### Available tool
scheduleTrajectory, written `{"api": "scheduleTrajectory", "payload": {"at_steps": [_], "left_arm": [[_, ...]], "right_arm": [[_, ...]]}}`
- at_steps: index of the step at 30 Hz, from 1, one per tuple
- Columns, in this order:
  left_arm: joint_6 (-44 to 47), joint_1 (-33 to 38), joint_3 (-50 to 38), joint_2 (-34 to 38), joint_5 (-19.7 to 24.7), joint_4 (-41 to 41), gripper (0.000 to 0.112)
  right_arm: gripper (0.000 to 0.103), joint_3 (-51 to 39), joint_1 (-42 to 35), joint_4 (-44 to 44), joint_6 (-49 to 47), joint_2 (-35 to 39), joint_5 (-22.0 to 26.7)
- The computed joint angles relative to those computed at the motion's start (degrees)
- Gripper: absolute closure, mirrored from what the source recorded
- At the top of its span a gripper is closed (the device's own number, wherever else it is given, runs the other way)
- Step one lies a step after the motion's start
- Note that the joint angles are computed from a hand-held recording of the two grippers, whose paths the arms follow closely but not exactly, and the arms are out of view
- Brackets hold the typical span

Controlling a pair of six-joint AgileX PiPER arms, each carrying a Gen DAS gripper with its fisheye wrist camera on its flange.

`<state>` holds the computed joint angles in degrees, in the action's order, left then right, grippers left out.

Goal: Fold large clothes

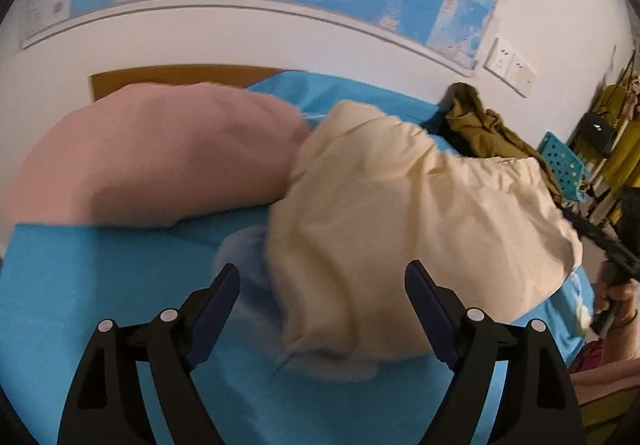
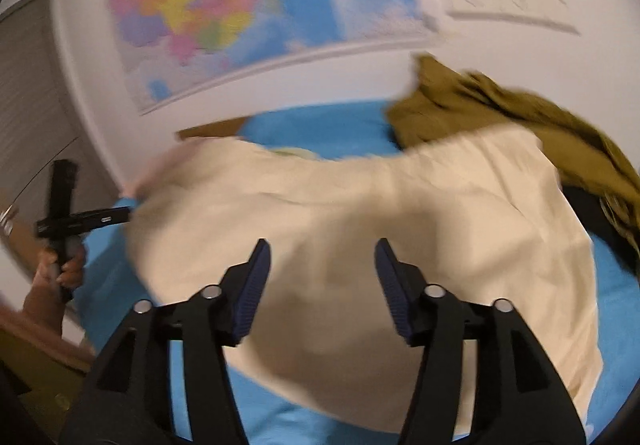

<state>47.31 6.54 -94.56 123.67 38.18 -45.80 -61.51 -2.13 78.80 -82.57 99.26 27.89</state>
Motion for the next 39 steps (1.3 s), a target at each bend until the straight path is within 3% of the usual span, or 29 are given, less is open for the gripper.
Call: {"api": "scheduleTrajectory", "payload": {"at_steps": [3, 5, 9, 11, 12, 13, 14, 16, 18, 19, 21, 24, 27, 29, 31, 33, 35, 39], "left_arm": [[4.4, 1.6, 3.1, -0.9, 1.5, -2.9, 0.036], [6.7, 1.8, 4.5, -1.1, 1.7, -3.5, 0.047], [7.2, 3.0, 2.5, 1.5, 5.7, -5.0, 0.074], [7.8, 3.5, 1.3, 2.4, 7.0, -6.9, 0.090], [6.7, 3.4, 0.5, 2.8, 7.3, -6.3, 0.102], [5.3, 3.7, -0.7, 3.4, 8.2, -6.2, 0.105], [4.2, 4.0, -1.2, 3.4, 8.1, -6.3, 0.107], [4.1, 4.1, -0.1, 2.2, 6.3, -6.2, 0.108], [1.0, 3.3, 0.8, 0.7, 3.3, -3.0, 0.109], [-3.5, 2.1, 1.5, -0.1, -0.4, 1.7, 0.110], [-11.3, 1.3, 2.0, 0.9, -4.8, 9.3, 0.111], [-8.5, 2.7, 1.5, 1.7, -1.0, 4.3, 0.108], [1.7, 3.7, 6.4, -1.0, -2.5, -5.1, 0.083], [5.6, 3.7, 8.4, -2.7, -2.5, -8.3, 0.077], [7.5, 3.3, 8.9, -3.3, -1.8, -9.9, 0.059], [10.1, 3.2, 8.9, -3.2, 0.7, -12.7, 0.053], [11.9, 2.1, 10.2, -4.1, -0.3, -13.6, 0.051], [13.7, 0.0, 12.5, -5.7, -2.1, -13.8, 0.041]], "right_arm": [[0.033, -1.4, 4.6, -3.0, -0.9, 0.4, 1.8], [0.031, -2.7, 9.8, -7.6, 0.4, 1.5, -0.6], [0.030, -5.7, 18.3, -19.9, 6.8, 5.9, -6.4], [0.030, -5.5, 22.1, -29.8, 14.1, 7.0, -13.2], [0.037, -5.3, 23.4, -34.6, 17.8, 8.0, -16.4], [0.048, -5.9, 23.5, -37.1, 20.0, 8.9, -17.3], [0.051, -6.1, 22.9, -37.4, 20.7, 8.6, -16.0], [0.066, -7.0, 20.6, -31.0, 16.4, 7.4, -12.2], [0.069, -6.2, 18.5, -21.7, 9.1, 6.1, -10.2], [0.069, -6.4, 17.8, -20.3, 8.6, 6.3, -9.6], [0.066, -7.5, 16.8, -22.4, 12.1, 8.1, -6.7], [0.055, -5.3, 17.7, -21.3, 10.9, 8.0, -9.7], [0.048, -3.8, 17.5, -18.2, 8.9, 6.3, -10.6], [0.039, -2.1, 17.9, -12.2, 2.2, 4.1, -11.6], [0.034, -0.9, 19.0, -6.6, -4.8, 2.4, -12.6], [0.026, -0.7, 20.7, -5.9, -7.2, 2.2, -13.9], [0.026, -1.7, 22.5, -11.8, -2.5, 3.6, -15.5], [0.034, -3.6, 26.2, -34.7, 15.8, 9.5, -22.7]]}}
